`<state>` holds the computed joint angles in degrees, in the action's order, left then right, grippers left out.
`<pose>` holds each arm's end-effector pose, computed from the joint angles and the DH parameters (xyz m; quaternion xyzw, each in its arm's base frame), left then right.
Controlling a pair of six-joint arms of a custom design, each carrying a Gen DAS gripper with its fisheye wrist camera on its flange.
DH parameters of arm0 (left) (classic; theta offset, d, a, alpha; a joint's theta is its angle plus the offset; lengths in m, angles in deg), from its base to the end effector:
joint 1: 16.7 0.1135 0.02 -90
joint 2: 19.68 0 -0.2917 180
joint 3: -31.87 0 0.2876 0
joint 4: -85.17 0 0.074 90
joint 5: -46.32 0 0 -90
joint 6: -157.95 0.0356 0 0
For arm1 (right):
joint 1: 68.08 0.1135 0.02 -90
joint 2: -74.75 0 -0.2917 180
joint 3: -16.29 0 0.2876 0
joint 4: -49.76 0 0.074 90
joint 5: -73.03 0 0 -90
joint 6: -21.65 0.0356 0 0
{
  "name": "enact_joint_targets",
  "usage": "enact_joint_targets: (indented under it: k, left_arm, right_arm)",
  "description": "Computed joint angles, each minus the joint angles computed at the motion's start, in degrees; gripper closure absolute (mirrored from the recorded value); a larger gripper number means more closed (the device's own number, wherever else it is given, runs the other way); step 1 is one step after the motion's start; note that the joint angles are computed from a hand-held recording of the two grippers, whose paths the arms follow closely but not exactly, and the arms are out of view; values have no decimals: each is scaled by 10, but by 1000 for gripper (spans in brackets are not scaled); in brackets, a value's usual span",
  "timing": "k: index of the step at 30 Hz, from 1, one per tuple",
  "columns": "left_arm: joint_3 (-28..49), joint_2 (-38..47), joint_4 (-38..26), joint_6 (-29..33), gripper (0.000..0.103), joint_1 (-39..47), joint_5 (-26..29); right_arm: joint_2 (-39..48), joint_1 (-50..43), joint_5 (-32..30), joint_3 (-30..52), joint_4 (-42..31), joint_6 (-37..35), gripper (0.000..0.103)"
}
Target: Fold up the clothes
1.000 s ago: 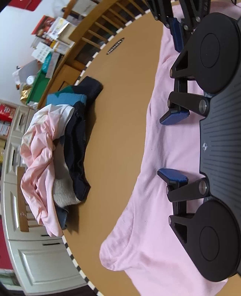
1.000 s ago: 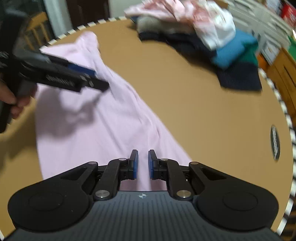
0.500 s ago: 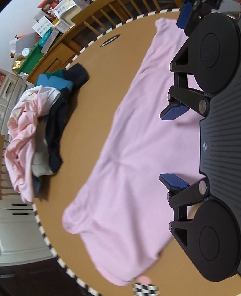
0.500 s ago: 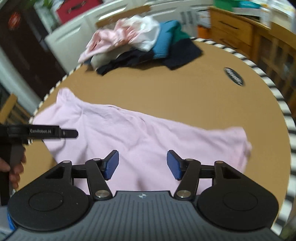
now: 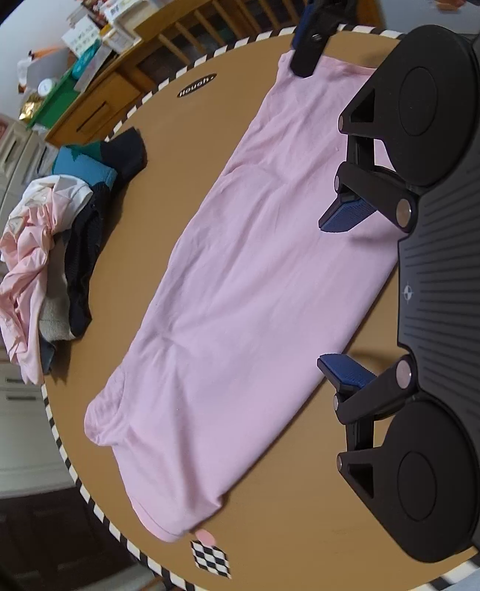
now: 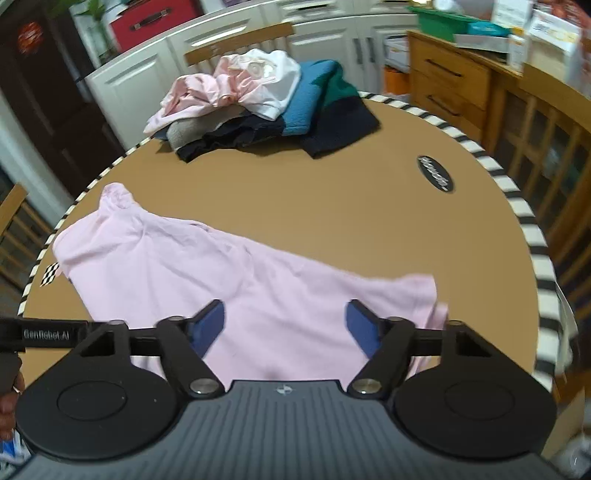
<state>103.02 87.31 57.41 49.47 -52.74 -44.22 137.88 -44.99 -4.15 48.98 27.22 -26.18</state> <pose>0.3132 -0.2275 0.1259 0.1475 0.9623 -0.1005 0.2051 0.1885 0.0718 0.1412 0.1911 0.9234 0.0810 0.3228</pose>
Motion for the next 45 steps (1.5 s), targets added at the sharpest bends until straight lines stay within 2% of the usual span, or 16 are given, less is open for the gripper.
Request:
enact_joint_targets:
  k: [3,8,10,14,17,20,23,26,31,33,36,38,40,41,42,45]
  left_arm:
    - [8,4,-16,-79,25,-44,-40]
    - [22,21,-53,-211,23,-112,-77]
    - [22,26,-65,-246,23,-132,-80]
    - [12,27,-82,-288,23,-157,-75]
    - [-1,22,-81,-294,23,-168,-69]
    - [-14,19,-67,-289,23,-177,-60]
    - [-26,11,-48,-293,23,-195,-54]
    - [-19,16,-44,-284,21,-222,-52]
    - [15,39,-41,-281,21,-254,-41]
    - [41,53,-43,-299,22,-263,-63]
    - [96,87,-56,-324,22,-285,-132]
    - [133,117,-55,-348,22,-295,-150]
    - [189,161,-87,-352,24,-302,-153]
    - [216,180,-111,-354,25,-306,-156]
    - [230,188,-134,-358,25,-314,-163]
    - [259,201,-185,-382,25,-332,-165]
  right_arm:
    - [12,-109,-134,-5,28,-117,49]
    - [54,-238,-271,11,11,-294,49]
    - [87,-270,-305,19,4,-346,57]
    - [159,-316,-358,34,-7,-416,83]
    - [191,-332,-364,42,-16,-420,89]
    - [186,-334,-362,41,-25,-413,89]
    - [167,-324,-334,36,-41,-426,89]
    - [151,-336,-313,38,-72,-454,82]
    - [169,-377,-343,56,-113,-558,82]
    - [180,-386,-353,66,-129,-625,81]
    - [224,-430,-398,93,-161,-728,81]
    - [272,-465,-432,130,-204,-791,81]
    - [320,-492,-452,175,-264,-843,81]
    - [348,-504,-455,207,-305,-863,78]
    - [373,-520,-462,239,-350,-883,68]
    - [427,-573,-491,328,-468,-962,57]
